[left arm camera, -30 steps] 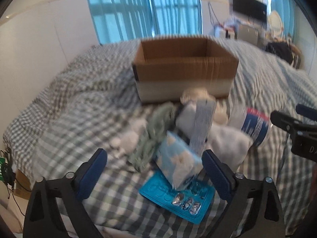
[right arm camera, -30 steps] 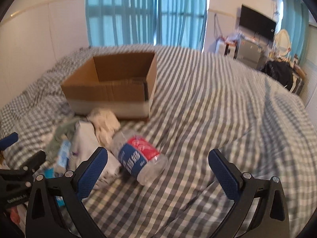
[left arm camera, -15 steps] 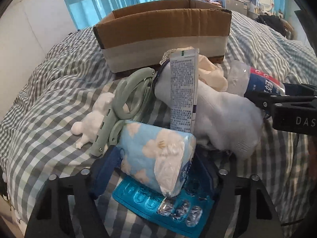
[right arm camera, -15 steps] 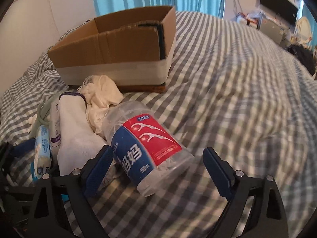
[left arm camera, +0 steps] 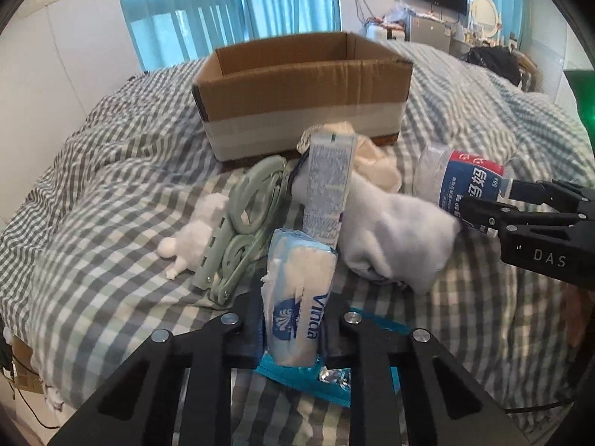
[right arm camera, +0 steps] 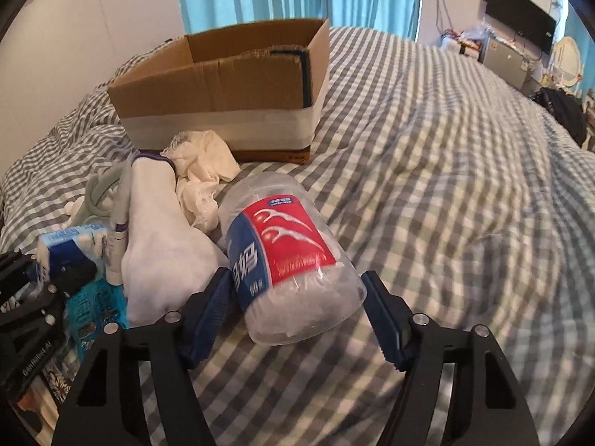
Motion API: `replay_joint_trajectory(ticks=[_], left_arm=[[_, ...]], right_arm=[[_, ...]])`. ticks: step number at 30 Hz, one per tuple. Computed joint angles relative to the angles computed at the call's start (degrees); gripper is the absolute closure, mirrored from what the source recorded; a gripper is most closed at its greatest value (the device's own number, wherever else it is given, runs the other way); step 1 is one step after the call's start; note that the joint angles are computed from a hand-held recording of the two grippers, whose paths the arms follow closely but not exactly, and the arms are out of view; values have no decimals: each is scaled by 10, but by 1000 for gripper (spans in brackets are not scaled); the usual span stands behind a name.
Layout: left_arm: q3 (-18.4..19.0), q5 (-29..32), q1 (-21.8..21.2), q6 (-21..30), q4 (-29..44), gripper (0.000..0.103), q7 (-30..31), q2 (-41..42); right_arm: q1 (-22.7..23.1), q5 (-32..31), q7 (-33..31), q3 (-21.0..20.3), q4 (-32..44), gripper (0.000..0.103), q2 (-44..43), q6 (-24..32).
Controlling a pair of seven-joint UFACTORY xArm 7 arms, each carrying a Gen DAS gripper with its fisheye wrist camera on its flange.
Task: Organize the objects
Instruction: 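Grasp the blue tissue pack with the left gripper while the right grasps the floss jar, then lower the tissue pack and floss jar into the box and open both grippers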
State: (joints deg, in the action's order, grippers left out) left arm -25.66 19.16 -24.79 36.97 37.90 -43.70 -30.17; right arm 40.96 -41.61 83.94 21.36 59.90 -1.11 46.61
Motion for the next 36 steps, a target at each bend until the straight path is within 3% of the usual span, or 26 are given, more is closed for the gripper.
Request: replay_joint_trajectory(ticks=[10, 21, 29, 36], left_arm=[[0, -10, 4, -11, 1, 83, 1, -53], [17, -20, 44, -51, 58, 83, 35, -48], [31, -9, 91, -91, 157, 83, 72, 44], [47, 47, 104, -96, 280, 83, 76, 190]], right_arm=[[2, -31, 30, 31, 16, 38, -46, 82], [8, -92, -34, 54, 119, 38, -42, 171], [18, -154, -114, 21, 254, 38, 24, 165], [19, -143, -169, -44, 341, 38, 90, 97]])
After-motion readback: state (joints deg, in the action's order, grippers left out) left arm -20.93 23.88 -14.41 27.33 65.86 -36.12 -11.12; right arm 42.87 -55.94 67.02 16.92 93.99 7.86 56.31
